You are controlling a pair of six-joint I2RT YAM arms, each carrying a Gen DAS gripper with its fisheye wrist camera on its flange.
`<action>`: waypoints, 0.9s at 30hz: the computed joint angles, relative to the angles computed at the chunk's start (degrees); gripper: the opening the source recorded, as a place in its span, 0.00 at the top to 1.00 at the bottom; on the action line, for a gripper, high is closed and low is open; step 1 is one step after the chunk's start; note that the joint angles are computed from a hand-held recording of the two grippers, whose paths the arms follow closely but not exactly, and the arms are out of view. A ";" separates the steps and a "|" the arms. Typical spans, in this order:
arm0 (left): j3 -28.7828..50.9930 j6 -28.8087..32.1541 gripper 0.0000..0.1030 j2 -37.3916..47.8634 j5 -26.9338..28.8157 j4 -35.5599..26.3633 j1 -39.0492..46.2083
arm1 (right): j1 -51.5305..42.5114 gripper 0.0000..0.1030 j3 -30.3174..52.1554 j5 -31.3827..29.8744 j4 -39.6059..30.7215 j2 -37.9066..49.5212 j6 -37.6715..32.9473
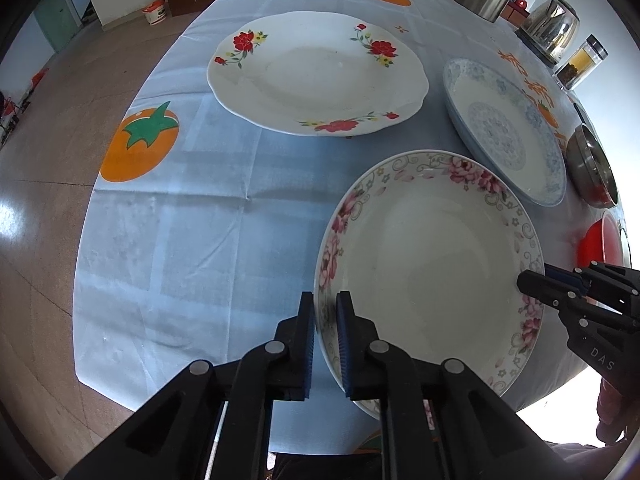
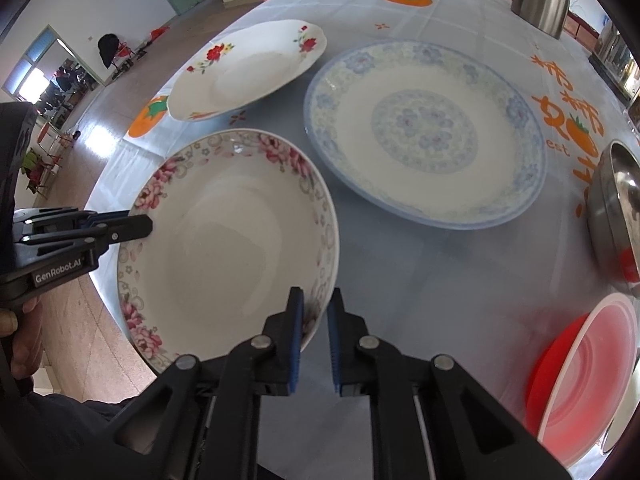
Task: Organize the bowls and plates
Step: 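Lower the right tool and close its fingers on the floral plate rim, then lift the floral plate with the right tool and carry it over the blue-patterned plate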
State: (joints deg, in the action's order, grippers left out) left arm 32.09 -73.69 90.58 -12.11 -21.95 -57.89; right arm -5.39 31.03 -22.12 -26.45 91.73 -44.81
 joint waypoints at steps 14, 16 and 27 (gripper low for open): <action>0.44 -0.55 0.89 -1.51 -0.31 -1.90 0.03 | -0.70 0.90 0.10 -1.03 -2.57 -2.71 -1.87; 0.93 -0.46 0.89 -2.06 -0.66 -2.92 -0.08 | -0.90 0.90 0.47 -1.17 -3.14 -2.84 -2.04; 3.01 0.79 0.89 -4.72 -2.47 -6.54 -0.59 | -3.64 0.90 3.10 -2.17 -7.71 -5.14 -3.74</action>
State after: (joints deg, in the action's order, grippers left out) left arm 35.10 -72.91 85.86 -14.57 -28.49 -58.48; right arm -9.03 34.13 -24.29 -34.16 86.60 -48.54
